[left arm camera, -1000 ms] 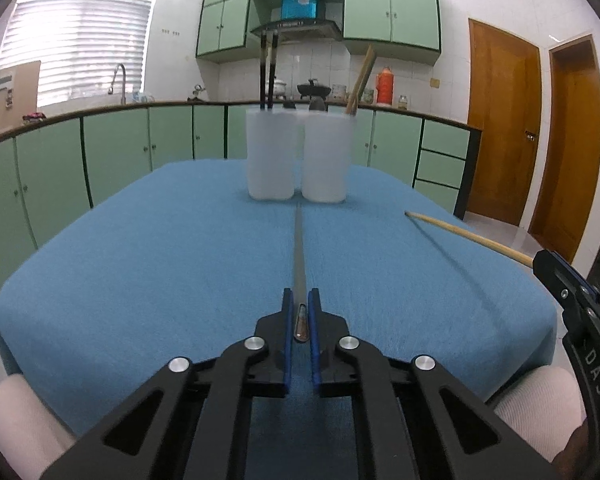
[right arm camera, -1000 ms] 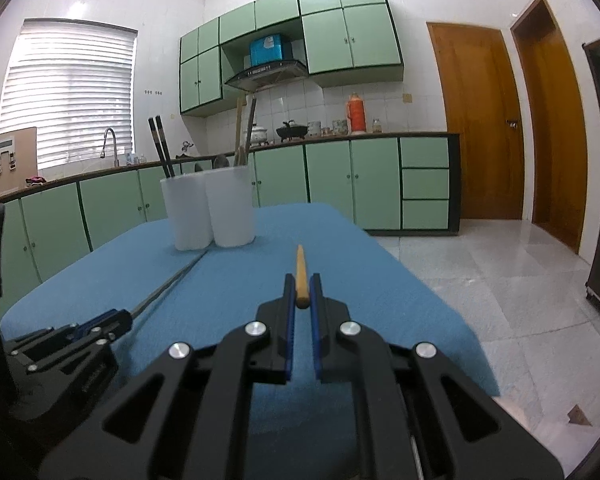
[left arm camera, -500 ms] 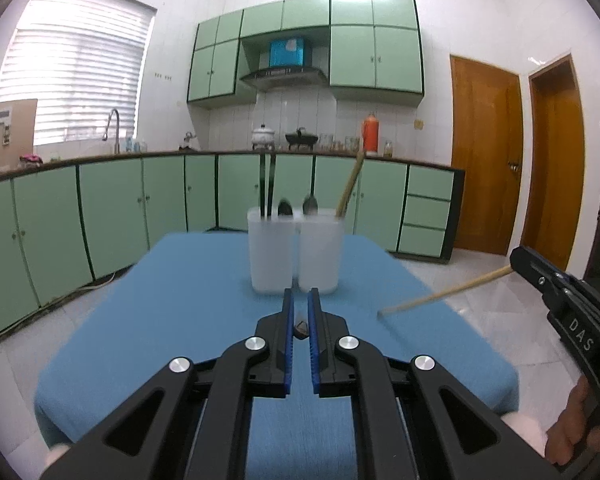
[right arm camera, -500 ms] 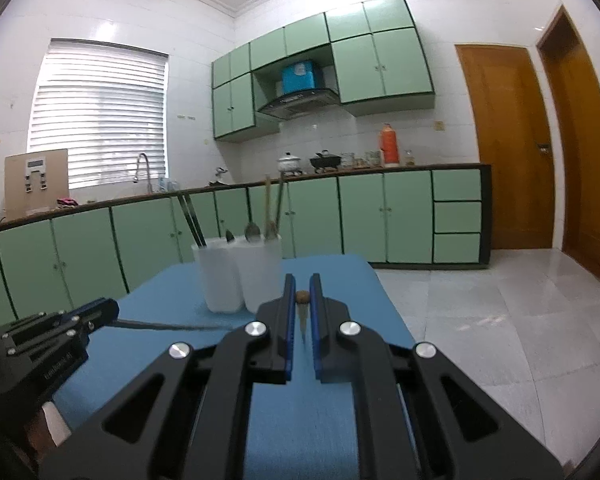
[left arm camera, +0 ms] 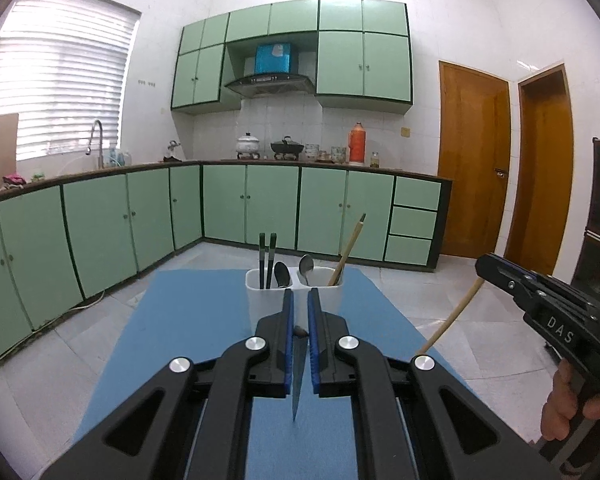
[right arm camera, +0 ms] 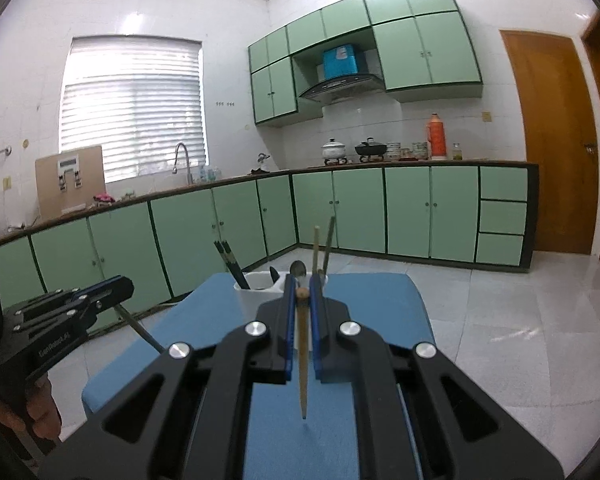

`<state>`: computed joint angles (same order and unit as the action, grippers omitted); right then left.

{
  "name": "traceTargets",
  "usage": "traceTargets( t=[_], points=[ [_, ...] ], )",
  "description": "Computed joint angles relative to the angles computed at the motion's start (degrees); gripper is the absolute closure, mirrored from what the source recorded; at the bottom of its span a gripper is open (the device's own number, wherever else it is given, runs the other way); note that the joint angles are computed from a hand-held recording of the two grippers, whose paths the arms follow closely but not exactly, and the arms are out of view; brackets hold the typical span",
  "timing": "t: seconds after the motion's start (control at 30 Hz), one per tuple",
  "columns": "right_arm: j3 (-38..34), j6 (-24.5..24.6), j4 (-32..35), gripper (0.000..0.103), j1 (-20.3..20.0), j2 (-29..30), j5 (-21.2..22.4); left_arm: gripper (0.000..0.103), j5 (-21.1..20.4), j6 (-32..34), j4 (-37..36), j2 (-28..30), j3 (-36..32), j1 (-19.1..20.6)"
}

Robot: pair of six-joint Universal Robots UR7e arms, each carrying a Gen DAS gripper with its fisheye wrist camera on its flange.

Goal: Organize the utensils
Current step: 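Lift both chopsticks and carry them over the white holder, then lower both chopsticks down into the white holder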

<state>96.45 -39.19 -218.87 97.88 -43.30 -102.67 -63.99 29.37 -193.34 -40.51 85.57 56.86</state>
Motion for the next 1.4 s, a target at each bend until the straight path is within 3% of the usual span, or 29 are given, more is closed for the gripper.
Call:
traceTargets(
  t=[0.33,0.7,1.07,1.27,1.4],
  points=[
    [-5.8,0.6,8.6,0.097,1.2,1.3,-2.2,0.096,-0.5,0.2,2.4,1.2,-3.5,0.9],
    [-9.5,0.4,12.2,0.097,0.7,2.6,-3.4,0.096,-2.2,-0.2,3.5,2.3,-5.8,1.5],
    [-12.6,-0.1,16.5,0.097,2.3,2.1,-1.1,0.096,-3.9,-0.2,2.0,0.4,-6.9,2.1],
    [-17.7,-0.8,20.5,0.097,4.3,2.4,2.1,0.096,-3.6,2.3,0.8,1.6,-13.7,2.0],
    [-23.3,-0.3,24.1,0.097,5.2,3.6,3.0,0.096,-3.8,4.0,3.9,4.6,-22.6,1.9]
  ],
)
